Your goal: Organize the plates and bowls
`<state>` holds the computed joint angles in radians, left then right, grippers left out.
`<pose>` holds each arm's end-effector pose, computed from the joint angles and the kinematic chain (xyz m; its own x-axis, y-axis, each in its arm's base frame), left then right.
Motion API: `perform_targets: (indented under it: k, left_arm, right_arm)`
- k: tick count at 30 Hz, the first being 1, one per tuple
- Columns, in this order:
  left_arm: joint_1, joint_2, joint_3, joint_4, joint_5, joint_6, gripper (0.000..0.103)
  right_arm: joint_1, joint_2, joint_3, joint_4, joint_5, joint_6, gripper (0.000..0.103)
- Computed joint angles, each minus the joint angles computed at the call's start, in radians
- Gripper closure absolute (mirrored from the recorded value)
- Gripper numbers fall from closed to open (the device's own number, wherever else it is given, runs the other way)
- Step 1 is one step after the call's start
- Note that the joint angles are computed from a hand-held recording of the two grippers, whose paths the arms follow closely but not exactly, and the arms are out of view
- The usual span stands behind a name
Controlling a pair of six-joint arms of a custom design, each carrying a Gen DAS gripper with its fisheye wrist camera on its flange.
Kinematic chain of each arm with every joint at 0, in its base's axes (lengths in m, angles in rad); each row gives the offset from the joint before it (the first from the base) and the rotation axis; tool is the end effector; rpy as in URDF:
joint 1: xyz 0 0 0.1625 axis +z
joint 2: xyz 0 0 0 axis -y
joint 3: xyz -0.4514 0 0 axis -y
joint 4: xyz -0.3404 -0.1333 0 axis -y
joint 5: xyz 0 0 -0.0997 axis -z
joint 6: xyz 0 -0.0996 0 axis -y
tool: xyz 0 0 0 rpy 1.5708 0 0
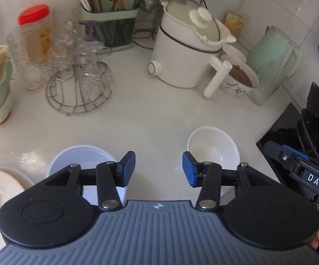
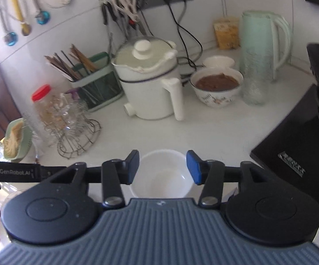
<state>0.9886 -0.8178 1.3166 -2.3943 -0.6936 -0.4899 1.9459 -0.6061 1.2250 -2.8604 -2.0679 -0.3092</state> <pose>-0.2219 -0.7188 0.3005 -0.8354 -0.2431 -0.4929 0.1451 0.7675 -0.6244 0.3659 -0.6950 0.2156 -0.7952 -0.2658 0.5450 -0.5553 0.6803 -0.4784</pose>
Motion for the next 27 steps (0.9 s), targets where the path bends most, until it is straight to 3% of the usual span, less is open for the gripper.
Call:
perform_targets:
  k: [10, 16, 22, 27]
  left_arm:
    - [0.071, 0.151, -0.218, 0.087, -0.126, 0.079, 0.050]
    - [0.101, 0.194, -0.266, 0.144, -0.190, 0.007, 0.050]
    - [0.123, 0.230, -0.327, 0.179, -0.211, -0.040, 0.052]
    - [0.131, 0.252, -0.376, 0.204, -0.200, -0.056, 0.061]
  right_arm:
    - [-0.045, 0.044, -0.070, 0.061, -0.066, 0.027, 0.053]
    - [-0.073, 0.060, -0.112, 0.184, -0.025, 0.083, 0.057]
    - [-0.082, 0.098, -0.157, 0.237, -0.049, 0.123, 0.062]
    - [-0.084, 0.128, -0.195, 0.250, -0.072, 0.122, 0.067]
